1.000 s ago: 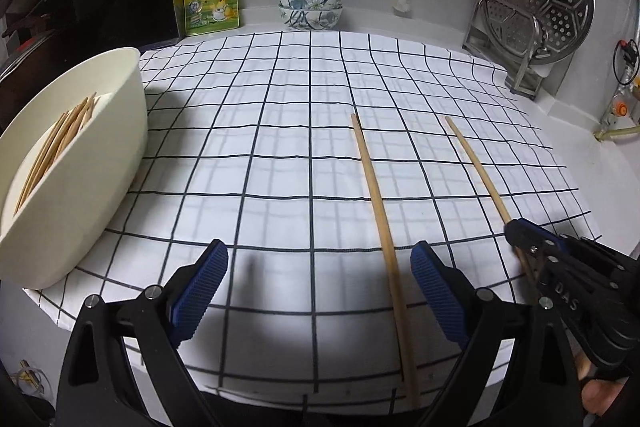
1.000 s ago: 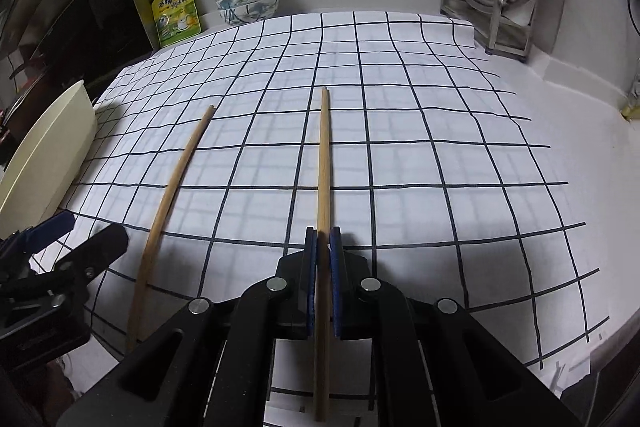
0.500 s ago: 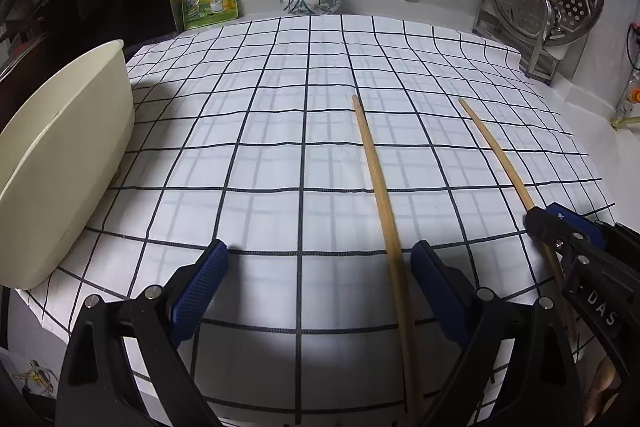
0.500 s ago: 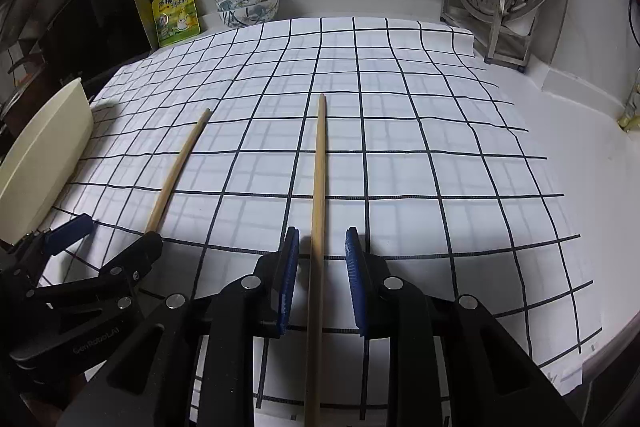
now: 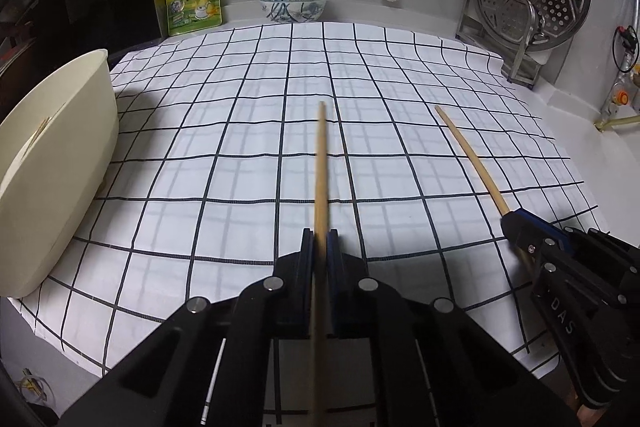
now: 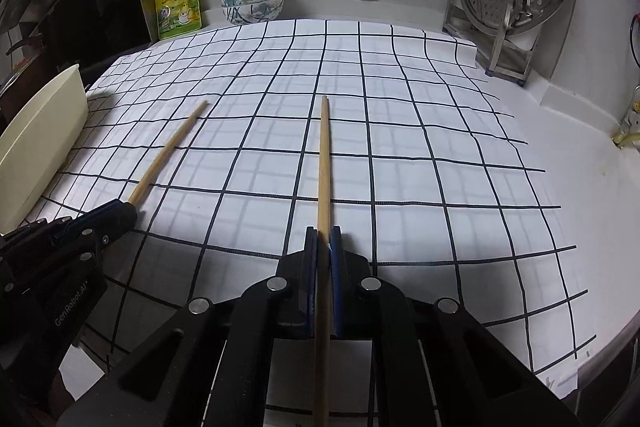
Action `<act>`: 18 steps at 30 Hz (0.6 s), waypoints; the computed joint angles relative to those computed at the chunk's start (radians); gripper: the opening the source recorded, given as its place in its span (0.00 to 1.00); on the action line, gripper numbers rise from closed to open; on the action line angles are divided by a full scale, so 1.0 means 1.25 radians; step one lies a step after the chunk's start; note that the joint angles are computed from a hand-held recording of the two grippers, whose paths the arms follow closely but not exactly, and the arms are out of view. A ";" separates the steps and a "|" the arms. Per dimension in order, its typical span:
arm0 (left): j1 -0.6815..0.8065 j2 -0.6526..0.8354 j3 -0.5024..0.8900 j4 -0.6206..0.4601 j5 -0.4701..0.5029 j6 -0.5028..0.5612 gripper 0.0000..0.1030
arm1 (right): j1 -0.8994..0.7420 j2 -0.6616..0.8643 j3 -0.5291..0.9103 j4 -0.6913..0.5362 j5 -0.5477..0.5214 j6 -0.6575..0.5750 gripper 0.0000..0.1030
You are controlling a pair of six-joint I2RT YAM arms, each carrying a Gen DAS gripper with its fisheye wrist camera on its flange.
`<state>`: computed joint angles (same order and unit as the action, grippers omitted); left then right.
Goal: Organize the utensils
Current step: 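Close the left tool on a chopstick while the right tool grasps the last chopstick, then carry both chopsticks into the cream basin and open both tools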
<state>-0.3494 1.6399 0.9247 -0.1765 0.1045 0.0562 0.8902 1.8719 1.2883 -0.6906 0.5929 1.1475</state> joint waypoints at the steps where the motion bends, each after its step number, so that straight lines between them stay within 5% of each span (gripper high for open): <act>1: 0.000 -0.001 0.000 -0.005 0.002 0.003 0.07 | -0.002 -0.008 -0.010 0.012 -0.004 0.000 0.06; 10: 0.005 -0.053 -0.003 -0.051 0.016 0.015 0.07 | 0.005 -0.068 -0.063 0.074 -0.010 0.017 0.06; 18: 0.054 -0.140 0.018 -0.104 0.056 0.071 0.07 | 0.035 -0.079 -0.004 0.031 0.045 0.034 0.06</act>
<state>-0.2823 1.4655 0.9475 -0.3066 0.1745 0.1456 0.9342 1.7731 1.2836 -0.6521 0.6489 1.1901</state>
